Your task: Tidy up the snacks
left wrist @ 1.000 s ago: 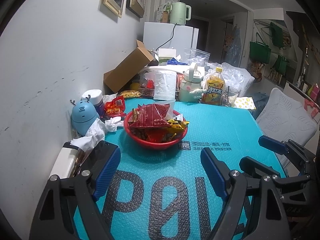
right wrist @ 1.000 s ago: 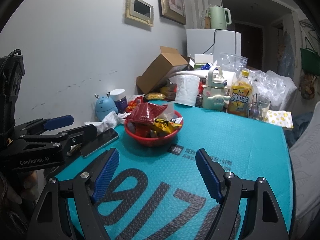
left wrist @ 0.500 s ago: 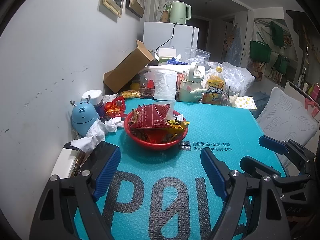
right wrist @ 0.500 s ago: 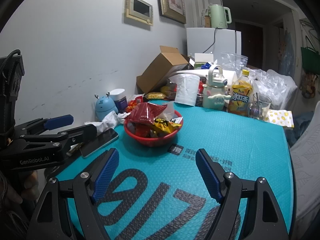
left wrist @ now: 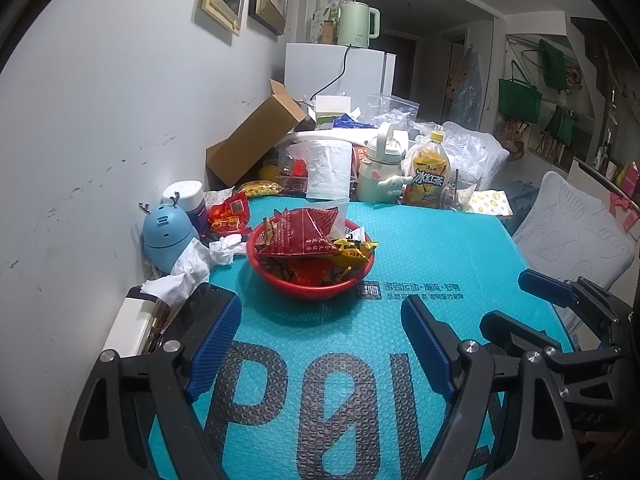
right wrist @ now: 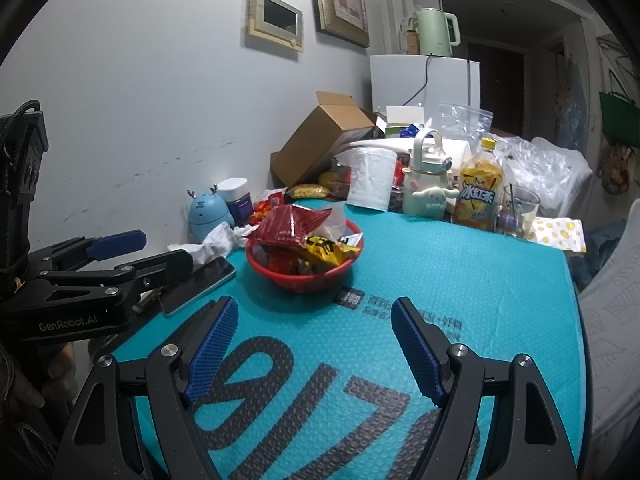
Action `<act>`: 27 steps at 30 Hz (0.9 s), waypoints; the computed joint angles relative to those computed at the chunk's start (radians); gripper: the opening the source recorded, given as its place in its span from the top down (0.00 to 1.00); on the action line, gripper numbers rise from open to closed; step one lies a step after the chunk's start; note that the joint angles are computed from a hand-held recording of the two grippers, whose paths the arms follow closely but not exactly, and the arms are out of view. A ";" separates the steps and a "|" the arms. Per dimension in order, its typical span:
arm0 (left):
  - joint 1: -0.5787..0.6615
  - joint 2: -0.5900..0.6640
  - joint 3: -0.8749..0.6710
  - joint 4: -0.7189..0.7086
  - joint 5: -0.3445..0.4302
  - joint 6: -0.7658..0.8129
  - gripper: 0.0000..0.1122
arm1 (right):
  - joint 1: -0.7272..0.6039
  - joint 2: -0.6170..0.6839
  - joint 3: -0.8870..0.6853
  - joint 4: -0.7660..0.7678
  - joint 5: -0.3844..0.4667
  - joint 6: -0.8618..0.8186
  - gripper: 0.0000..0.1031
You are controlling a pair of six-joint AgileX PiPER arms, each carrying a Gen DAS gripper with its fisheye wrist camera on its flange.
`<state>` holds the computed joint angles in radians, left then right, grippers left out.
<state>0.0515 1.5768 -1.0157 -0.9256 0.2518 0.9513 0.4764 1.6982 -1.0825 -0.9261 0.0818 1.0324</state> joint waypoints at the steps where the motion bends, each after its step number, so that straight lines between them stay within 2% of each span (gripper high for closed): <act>1: -0.001 -0.001 0.000 0.004 -0.002 -0.004 0.27 | 0.003 0.001 0.000 0.007 0.002 -0.005 0.23; 6: 0.002 -0.003 0.000 0.002 -0.001 -0.004 0.27 | 0.002 -0.001 -0.004 0.112 0.004 -0.107 0.23; 10: 0.005 -0.001 -0.004 0.016 0.004 -0.017 0.27 | 0.007 -0.005 -0.005 0.092 0.007 -0.088 0.23; 15: 0.002 0.005 -0.010 0.061 -0.004 -0.056 0.27 | 0.004 0.001 -0.016 0.193 0.011 -0.192 0.23; 22: -0.003 0.011 -0.015 0.095 -0.007 -0.092 0.27 | 0.005 0.003 -0.019 0.201 0.014 -0.199 0.23; 27: -0.006 0.015 -0.017 0.109 -0.011 -0.107 0.27 | -0.007 0.009 -0.023 0.300 0.008 -0.299 0.23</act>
<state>0.0459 1.5918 -1.0327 -0.8162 0.2407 0.8443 0.4695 1.7076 -1.1057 -0.6257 0.0900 0.7335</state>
